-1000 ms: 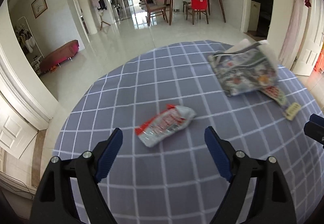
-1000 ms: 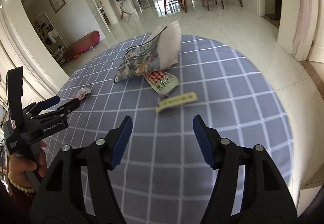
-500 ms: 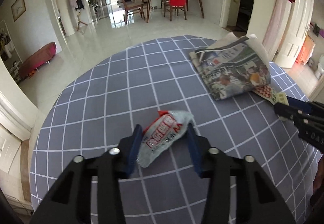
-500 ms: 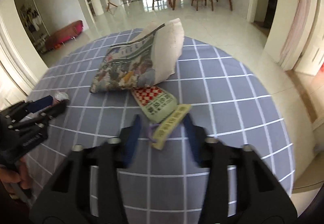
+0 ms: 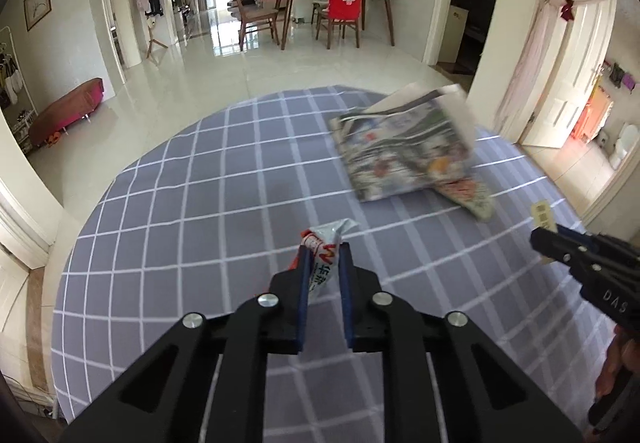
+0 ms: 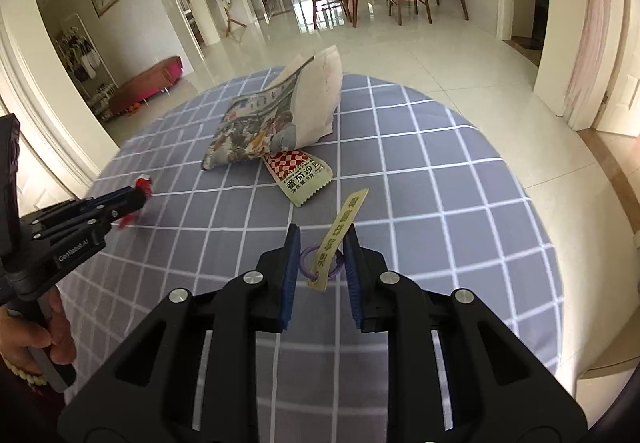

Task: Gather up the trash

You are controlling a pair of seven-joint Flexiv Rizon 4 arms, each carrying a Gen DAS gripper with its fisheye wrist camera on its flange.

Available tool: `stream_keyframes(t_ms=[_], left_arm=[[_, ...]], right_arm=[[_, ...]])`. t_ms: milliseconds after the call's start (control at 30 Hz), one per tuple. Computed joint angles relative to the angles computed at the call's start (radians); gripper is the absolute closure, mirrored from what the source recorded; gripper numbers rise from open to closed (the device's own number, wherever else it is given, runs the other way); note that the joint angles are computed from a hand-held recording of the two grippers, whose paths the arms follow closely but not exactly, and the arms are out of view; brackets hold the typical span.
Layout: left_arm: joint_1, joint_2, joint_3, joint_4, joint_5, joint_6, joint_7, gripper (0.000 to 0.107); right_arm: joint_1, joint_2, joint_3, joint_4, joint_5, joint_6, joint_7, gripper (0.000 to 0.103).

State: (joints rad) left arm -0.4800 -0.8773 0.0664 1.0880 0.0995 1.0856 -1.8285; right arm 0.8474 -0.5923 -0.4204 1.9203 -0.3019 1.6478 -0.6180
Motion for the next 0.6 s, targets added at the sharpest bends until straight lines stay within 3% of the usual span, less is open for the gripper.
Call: stream_keyframes(t_ms=[100, 133, 167, 200, 433, 600], left_arm=[[-0.029, 0.02, -0.002, 0.011, 0.01, 0.016, -0.013, 0.098], [-0.039, 0.026, -0.001, 0.013, 0.013, 0.021, -0.019, 0.098], [-0.047, 0.029, -0.004, 0.014, 0.015, 0.023, -0.022, 0.098], [-0.061, 0.035, -0.001, 0.015, 0.019, 0.029, -0.032, 0.099], [-0.13, 0.041, -0.022, -0.015, 0.026, 0.032, -0.056, 0.099], [-0.2, 0.007, -0.004, -0.1, 0.055, -0.012, -0.078, 0.099]], right_arm=[[0.037, 0.043, -0.04, 0.073, 0.023, 0.058, -0.012, 0.081], [0.052, 0.055, -0.051, 0.089, 0.039, 0.068, -0.022, 0.098], [0.058, 0.073, -0.054, 0.106, 0.053, 0.077, -0.036, 0.101], [0.046, 0.092, -0.036, 0.122, 0.067, 0.088, -0.051, 0.101], [0.182, 0.186, -0.151, 0.262, 0.187, 0.166, -0.146, 0.101], [0.184, 0.245, -0.139, 0.336, 0.267, 0.22, -0.214, 0.1]])
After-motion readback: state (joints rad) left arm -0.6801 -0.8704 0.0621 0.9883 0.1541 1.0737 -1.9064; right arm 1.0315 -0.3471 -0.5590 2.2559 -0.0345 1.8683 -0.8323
